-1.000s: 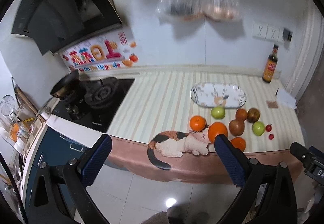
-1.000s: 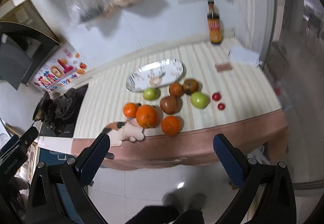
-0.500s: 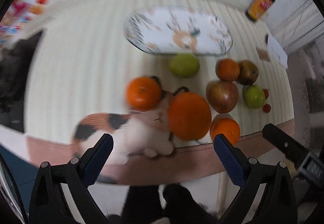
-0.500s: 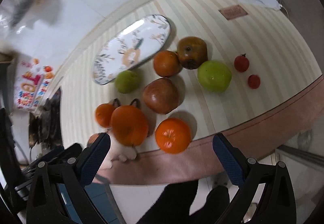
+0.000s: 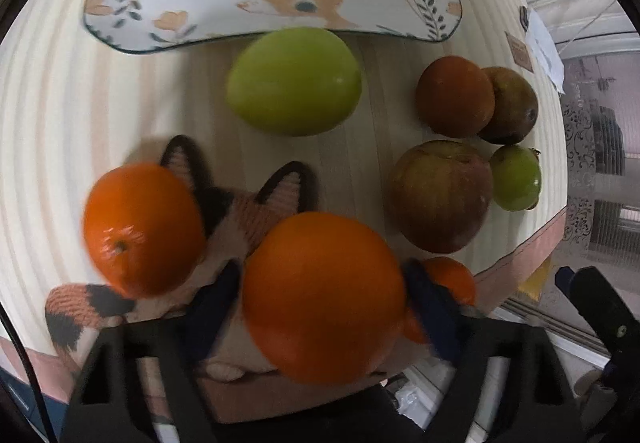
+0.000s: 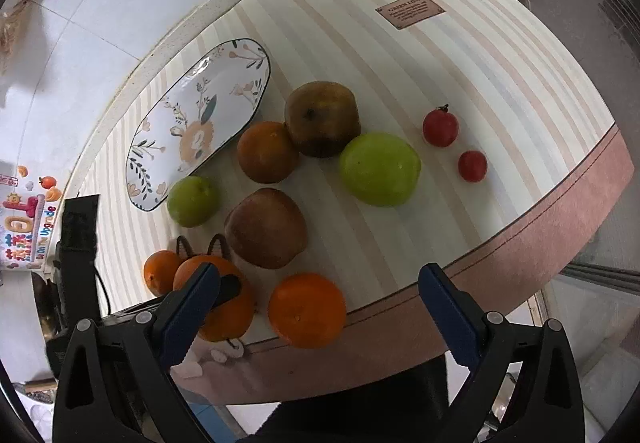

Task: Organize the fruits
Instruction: 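Grasp the large orange with the left tool while the right tool grasps the red apple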

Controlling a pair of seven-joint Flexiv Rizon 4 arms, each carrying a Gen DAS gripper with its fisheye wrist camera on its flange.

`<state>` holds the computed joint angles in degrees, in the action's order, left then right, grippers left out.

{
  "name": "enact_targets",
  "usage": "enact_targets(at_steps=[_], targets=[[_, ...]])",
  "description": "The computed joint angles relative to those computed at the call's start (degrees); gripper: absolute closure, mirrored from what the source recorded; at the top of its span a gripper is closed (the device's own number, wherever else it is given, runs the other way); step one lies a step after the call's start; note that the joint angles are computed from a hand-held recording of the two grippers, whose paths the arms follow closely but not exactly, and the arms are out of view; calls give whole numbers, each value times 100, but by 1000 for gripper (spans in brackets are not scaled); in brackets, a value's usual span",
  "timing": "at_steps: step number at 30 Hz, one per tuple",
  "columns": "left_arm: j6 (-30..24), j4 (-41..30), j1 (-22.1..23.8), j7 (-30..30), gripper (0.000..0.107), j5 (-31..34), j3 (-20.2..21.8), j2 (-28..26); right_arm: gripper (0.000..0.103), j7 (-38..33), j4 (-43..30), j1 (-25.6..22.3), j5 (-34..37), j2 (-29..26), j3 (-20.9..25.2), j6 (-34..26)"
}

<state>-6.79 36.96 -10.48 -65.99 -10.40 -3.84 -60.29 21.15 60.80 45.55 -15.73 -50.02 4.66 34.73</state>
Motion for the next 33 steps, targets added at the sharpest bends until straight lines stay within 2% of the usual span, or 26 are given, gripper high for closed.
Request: enact_targets(at_steps=[6, 9, 12, 15, 18, 20, 21, 23, 29, 33], targets=[[1104, 1076, -15, 158, 33, 228, 116, 586, 3, -499, -103, -172, 112, -153, 126, 270], [1314, 1325, 31, 158, 33, 324, 167, 718, 8, -1107, -455, -309, 248, -441, 256, 412], [1364, 1323, 21, 112, 32, 362, 162, 701, 17, -1827, -995, -432, 464, -793, 385, 284], [1387, 1108, -61, -59, 32, 436, 198, 565, 17, -2407, -1408, -517, 703, -1058, 448, 254], [1423, 911, -163, -236, 32, 530, 236, 427, 18, -3007, -2104, -578, 963, -1461, 554, -78], [1510, 870, -265, -357, 32, 619, 265, 374, 27, -3318, -2497, -605, 1171, -1679, 613, -382], [1594, 923, -281, -384, 32, 648, 269, 394, 32, -3431, -2546, -610, 1275, -1717, 606, -386], [1680, 1008, -348, -483, 33, 706, 283, 442, 32, -3607, -2502, -589, 1409, -1733, 539, -197], [1940, 1385, -437, -660, 34, 894, 334, 676, 32, -3873, -2512, -535, 1485, -1703, 407, -299], [2121, 1507, -418, -731, 34, 852, 279, 834, 33, -3877, -2066, -569, 1542, -1443, 354, 49]])
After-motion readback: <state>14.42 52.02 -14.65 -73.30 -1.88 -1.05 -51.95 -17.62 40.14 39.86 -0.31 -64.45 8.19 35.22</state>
